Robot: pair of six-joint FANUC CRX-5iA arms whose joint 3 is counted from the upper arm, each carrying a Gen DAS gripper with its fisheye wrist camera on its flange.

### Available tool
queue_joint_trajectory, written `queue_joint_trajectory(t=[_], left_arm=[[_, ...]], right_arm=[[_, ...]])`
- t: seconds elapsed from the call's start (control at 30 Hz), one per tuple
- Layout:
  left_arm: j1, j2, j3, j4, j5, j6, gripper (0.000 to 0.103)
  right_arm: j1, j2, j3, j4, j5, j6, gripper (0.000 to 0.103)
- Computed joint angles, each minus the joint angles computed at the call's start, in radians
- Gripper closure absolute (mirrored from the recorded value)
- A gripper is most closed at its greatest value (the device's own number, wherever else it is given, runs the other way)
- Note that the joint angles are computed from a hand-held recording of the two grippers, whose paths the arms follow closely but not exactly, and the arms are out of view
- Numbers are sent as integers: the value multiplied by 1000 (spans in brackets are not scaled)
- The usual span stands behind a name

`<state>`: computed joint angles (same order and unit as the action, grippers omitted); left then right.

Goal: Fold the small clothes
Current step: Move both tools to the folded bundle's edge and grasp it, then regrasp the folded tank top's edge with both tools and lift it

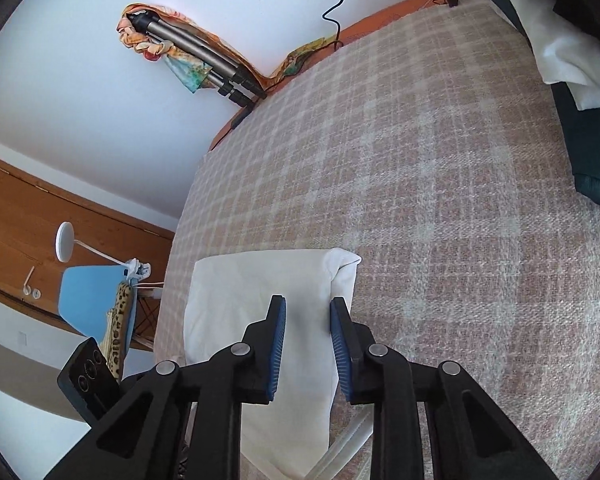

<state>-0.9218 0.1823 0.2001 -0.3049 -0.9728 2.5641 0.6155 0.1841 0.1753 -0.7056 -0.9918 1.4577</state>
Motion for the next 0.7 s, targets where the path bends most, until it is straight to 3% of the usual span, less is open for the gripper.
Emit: queue_joint_trajectory(t=[0.2, 0.3, 0.43, 0.57, 0.7], left_arm=[[-1, 4, -5, -2, 10, 0, 93], [1, -2, -17, 3, 23, -6, 93], [1, -13, -36, 3, 42, -8, 93], [1, -21, -42, 8, 43, 1, 93], [4, -44, -64, 22, 57, 14, 93]], right_arm=[[-31, 28, 5, -99, 37, -2, 80], [9, 10, -19, 3, 103, -81, 99], [25, -17, -56, 65, 180, -152, 101], [61, -51, -96, 210, 238, -251, 101], [81, -74, -100, 273, 222, -252, 96]])
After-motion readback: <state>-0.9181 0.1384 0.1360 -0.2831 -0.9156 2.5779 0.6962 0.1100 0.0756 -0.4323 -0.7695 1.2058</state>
